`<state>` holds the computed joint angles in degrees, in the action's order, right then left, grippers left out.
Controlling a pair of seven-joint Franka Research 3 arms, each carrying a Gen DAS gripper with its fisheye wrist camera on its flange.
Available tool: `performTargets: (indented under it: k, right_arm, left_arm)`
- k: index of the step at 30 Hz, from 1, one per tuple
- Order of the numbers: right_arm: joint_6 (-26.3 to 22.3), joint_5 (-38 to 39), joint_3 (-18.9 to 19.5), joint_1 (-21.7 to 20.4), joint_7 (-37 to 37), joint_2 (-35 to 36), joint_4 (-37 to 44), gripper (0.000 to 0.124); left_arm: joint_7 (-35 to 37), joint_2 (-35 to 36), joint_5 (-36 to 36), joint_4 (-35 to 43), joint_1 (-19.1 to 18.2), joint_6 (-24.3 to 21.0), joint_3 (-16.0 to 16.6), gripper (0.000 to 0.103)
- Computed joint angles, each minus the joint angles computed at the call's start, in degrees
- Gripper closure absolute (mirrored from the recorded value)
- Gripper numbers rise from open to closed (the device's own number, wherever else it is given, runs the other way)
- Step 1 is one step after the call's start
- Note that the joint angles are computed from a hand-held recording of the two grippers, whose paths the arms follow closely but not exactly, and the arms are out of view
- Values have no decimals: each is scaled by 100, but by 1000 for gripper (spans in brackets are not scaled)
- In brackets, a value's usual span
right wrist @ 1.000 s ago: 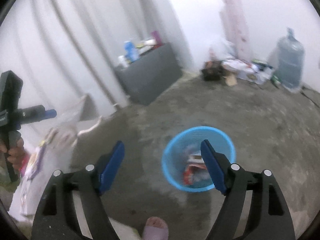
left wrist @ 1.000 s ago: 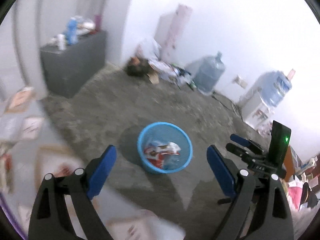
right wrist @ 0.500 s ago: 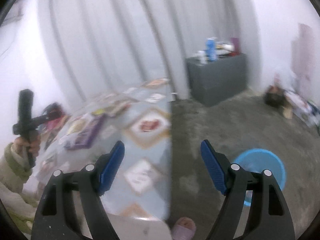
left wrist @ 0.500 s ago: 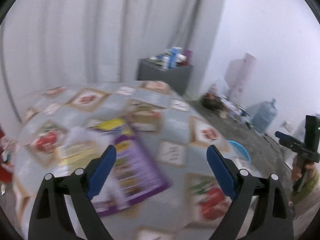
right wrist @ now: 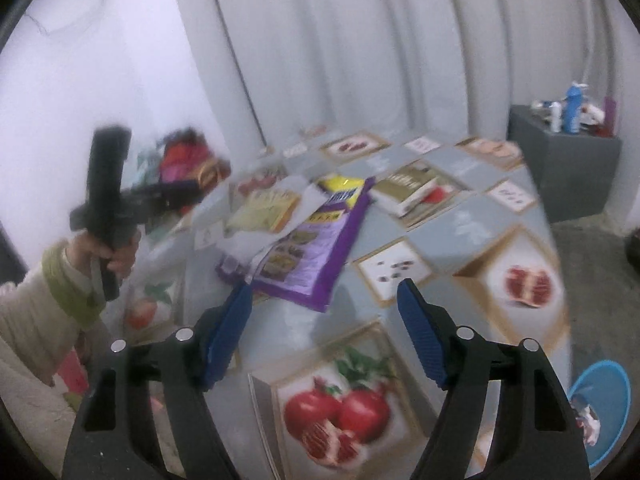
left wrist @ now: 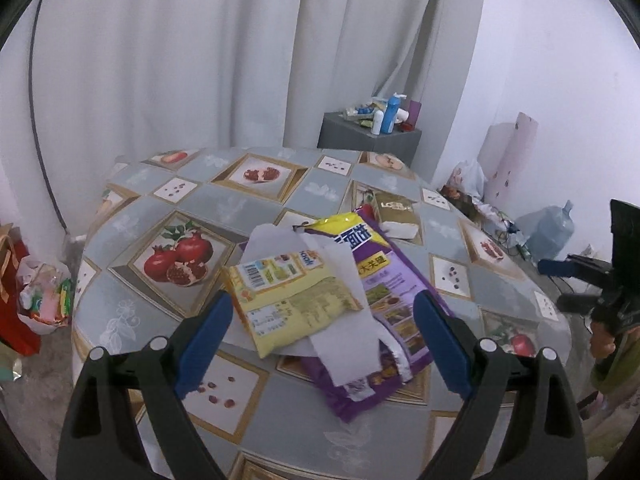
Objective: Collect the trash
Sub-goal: 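Return both tools to the table toward the yellow and purple snack packets, then grasp the yellow snack packet with the left tool while the right tool grasps white paper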
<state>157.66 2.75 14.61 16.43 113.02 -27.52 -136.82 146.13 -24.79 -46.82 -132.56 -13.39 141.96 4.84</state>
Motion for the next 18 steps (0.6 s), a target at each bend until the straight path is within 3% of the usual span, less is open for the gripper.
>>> performTargets:
  k: [6,13,18]
  right_arm:
    - [-278,-100,39,59,84,592,458,60]
    - [-361,-226,-114,265,-160,1200,1133,62]
    - [-538,-347,-254,476,-764,1760,1754,64]
  left_arm:
    - [10,466,146,260,125,67,-90,14]
    - [71,780,-73,565,353,-257,-165,26]
    - [327,949,-81,751,506,-528,-247,34]
